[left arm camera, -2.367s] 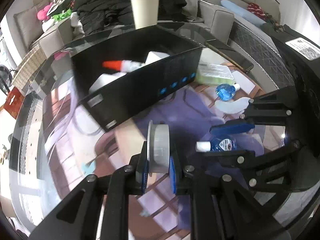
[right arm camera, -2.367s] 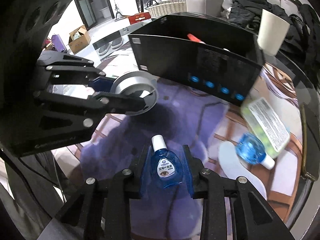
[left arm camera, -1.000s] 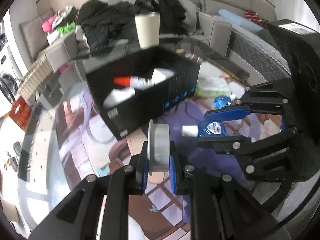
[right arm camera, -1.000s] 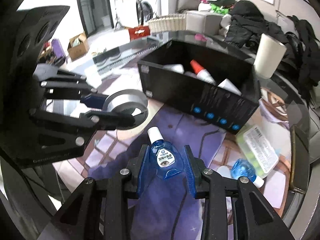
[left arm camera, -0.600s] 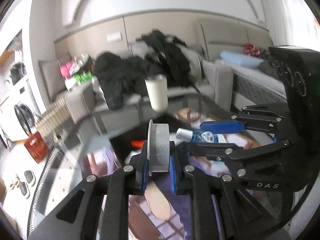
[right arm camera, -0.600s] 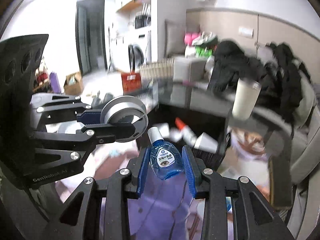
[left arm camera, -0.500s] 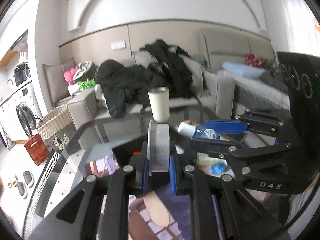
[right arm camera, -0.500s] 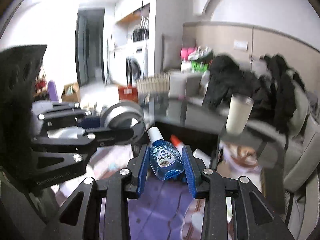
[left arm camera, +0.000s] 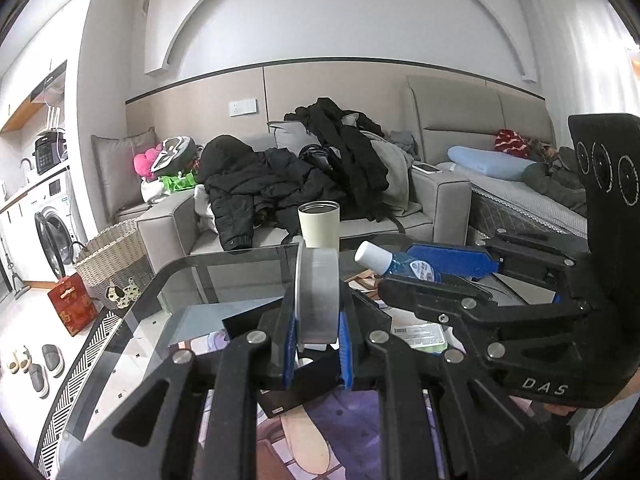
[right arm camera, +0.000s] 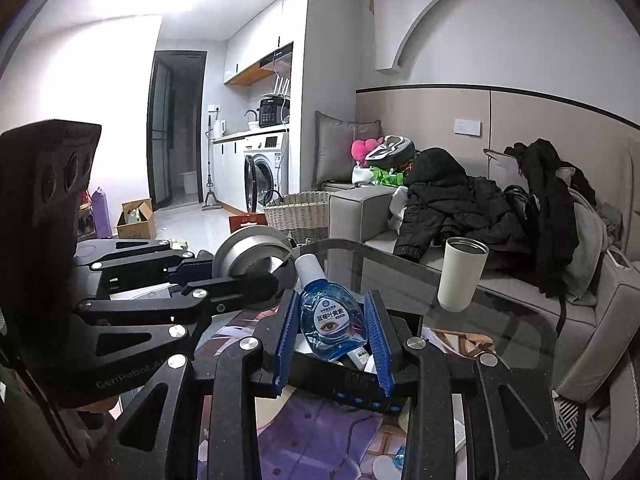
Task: Organize rigid objects
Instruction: 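Lift the tape roll and eye-drop bottle over the black box with both tools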
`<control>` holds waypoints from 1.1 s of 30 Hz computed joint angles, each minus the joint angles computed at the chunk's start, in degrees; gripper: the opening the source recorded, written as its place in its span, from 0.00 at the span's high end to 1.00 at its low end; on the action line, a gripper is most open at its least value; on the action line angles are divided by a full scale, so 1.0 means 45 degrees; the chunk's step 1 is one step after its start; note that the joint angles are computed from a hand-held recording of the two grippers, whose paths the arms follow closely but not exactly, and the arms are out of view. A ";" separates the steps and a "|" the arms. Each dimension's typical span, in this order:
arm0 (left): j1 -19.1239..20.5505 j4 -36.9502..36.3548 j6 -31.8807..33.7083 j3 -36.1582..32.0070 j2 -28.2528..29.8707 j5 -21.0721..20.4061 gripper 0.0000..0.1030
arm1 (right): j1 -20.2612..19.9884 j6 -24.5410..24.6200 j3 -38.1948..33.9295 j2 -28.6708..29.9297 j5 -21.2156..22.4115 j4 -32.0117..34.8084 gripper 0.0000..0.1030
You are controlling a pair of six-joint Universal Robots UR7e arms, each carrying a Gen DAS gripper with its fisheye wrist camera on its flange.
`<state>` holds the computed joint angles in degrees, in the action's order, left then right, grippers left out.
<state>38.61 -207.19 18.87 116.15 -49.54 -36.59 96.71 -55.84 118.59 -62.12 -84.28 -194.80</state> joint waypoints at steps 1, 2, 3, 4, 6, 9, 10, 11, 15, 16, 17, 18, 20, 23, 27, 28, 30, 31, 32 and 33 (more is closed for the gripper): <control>-0.0006 -0.0027 0.0007 -0.0072 0.0059 0.0024 0.85 | 0.0000 0.0009 0.0003 0.0034 -0.0010 -0.0072 0.67; 0.0016 -0.0063 0.0004 -0.0130 0.0086 -0.0007 0.85 | 0.0018 0.0031 -0.0013 0.0028 -0.0018 -0.0065 0.67; 0.0037 -0.0076 -0.0006 -0.0185 0.0111 -0.0043 0.85 | 0.0052 0.0078 -0.0069 0.0053 -0.0037 -0.0058 0.67; 0.0060 -0.0123 0.0016 -0.0228 0.0118 -0.0059 0.85 | 0.0097 0.0152 -0.0117 0.0100 -0.0059 -0.0102 0.67; 0.0120 -0.0335 0.0189 -0.0430 0.0231 -0.0070 0.86 | 0.0137 0.0248 -0.0178 0.0146 -0.0036 -0.0189 0.67; 0.0221 -0.0618 0.0418 -0.0726 0.0362 -0.0056 0.86 | 0.0264 0.0272 -0.0361 0.0363 -0.0046 -0.0569 0.67; 0.0270 -0.0689 0.0484 -0.0839 0.0398 -0.0071 0.85 | 0.0289 0.0269 -0.0420 0.0465 -0.0034 -0.0709 0.67; 0.0314 -0.0782 0.0547 -0.0966 0.0455 -0.0086 0.85 | 0.0336 0.0389 -0.0558 0.0585 -0.0056 -0.0790 0.67; 0.0631 -0.1006 0.0741 -0.1618 0.0656 -0.0202 0.86 | 0.0560 0.0773 -0.1276 0.1102 -0.0234 -0.0909 0.67; 0.0707 -0.1017 0.0766 -0.1753 0.0693 -0.0239 0.85 | 0.0613 0.0853 -0.1497 0.1242 -0.0286 -0.0900 0.67; 0.0794 -0.1010 0.0781 -0.1934 0.0746 -0.0287 0.85 | 0.0667 0.0934 -0.1718 0.1396 -0.0352 -0.0923 0.67; 0.0888 -0.0938 0.0768 -0.2149 0.0794 -0.0324 0.86 | 0.0715 0.1067 -0.1980 0.1579 -0.0409 -0.0928 0.67; 0.1080 -0.0841 0.0815 -0.2653 0.0958 -0.0347 0.85 | 0.0793 0.1281 -0.2424 0.1896 -0.0552 -0.0946 0.67; 0.1398 -0.0822 0.0873 -0.3217 0.1190 -0.0431 0.85 | 0.0869 0.1573 -0.3201 0.2424 -0.0722 -0.0869 0.68; 0.1724 -0.0362 0.0485 -0.3701 0.1387 -0.0439 0.86 | 0.0932 0.1804 -0.4044 0.3009 -0.1089 -0.0620 0.68; 0.1743 -0.0245 0.0412 -0.3749 0.1399 -0.0440 0.86 | 0.0929 0.1850 -0.4134 0.3080 -0.1155 -0.0559 0.68; 0.1783 0.0014 0.0230 -0.3774 0.1393 -0.0515 0.85 | 0.0903 0.1889 -0.4278 0.3133 -0.1245 -0.0286 0.68; 0.1797 0.0097 0.0185 -0.3777 0.1394 -0.0528 0.86 | 0.0882 0.1889 -0.4306 0.3147 -0.1275 -0.0220 0.68; 0.1811 0.0205 0.0167 -0.3807 0.1387 -0.0534 0.86 | 0.0870 0.1881 -0.4342 0.3174 -0.1310 -0.0199 0.68; 0.1838 0.0372 0.0056 -0.3815 0.1370 -0.0571 0.86 | 0.0856 0.1849 -0.4376 0.3198 -0.1332 -0.0180 0.68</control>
<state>46.88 -205.51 19.12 98.98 -43.37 -39.16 100.56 -47.52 98.90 -47.72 -90.27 -195.61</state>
